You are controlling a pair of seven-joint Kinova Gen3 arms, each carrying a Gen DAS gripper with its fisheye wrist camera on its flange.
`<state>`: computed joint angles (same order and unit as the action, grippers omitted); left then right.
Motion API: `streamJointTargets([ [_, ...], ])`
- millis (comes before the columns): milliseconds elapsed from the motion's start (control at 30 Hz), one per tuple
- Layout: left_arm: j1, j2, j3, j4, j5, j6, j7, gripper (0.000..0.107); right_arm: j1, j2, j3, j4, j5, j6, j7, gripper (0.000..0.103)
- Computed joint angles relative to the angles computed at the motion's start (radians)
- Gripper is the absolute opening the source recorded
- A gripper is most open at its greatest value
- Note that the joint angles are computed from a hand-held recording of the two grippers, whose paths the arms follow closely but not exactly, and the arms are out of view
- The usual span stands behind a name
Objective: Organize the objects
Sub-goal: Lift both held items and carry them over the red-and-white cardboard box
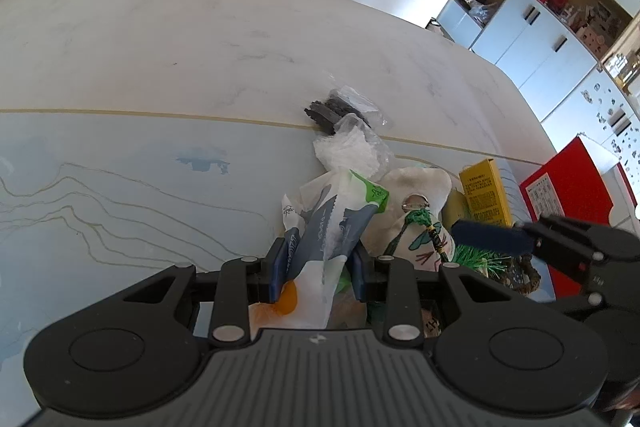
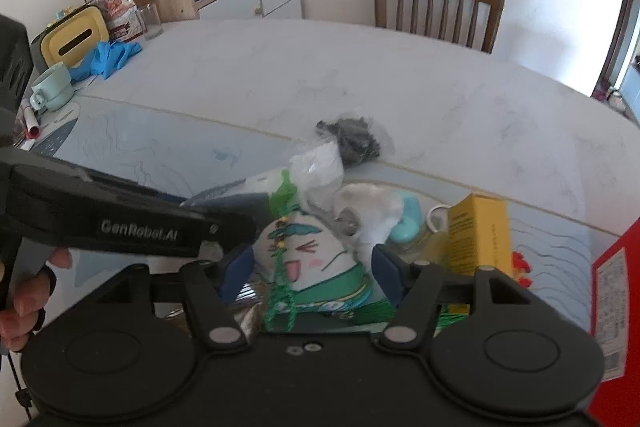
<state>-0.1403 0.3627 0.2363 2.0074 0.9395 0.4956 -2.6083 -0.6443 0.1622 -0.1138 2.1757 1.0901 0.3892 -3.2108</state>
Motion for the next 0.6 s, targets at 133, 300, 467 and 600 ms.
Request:
streamJointTargets([
  [133,-0.002,0.001,0.005,0.004,0.008,-0.009,-0.016,0.03,-0.016,0.012,-0.007,-0.013,-0.004,0.029,-0.005,0.056],
  [300,0.001,-0.008,0.002,0.014,0.013,-0.021,-0.012,0.028,-0.044,0.012,-0.016,-0.021,0.006,0.088,-0.036,0.043],
  [467,-0.005,-0.031,-0.003,0.038,0.029,-0.029,-0.015,0.027,-0.052,-0.01,-0.04,-0.011,0.045,0.132,-0.104,0.025],
  [600,-0.001,-0.044,-0.016,0.051,0.032,-0.03,-0.017,0.027,-0.026,-0.035,-0.061,0.001,0.034,0.117,-0.081,0.022],
])
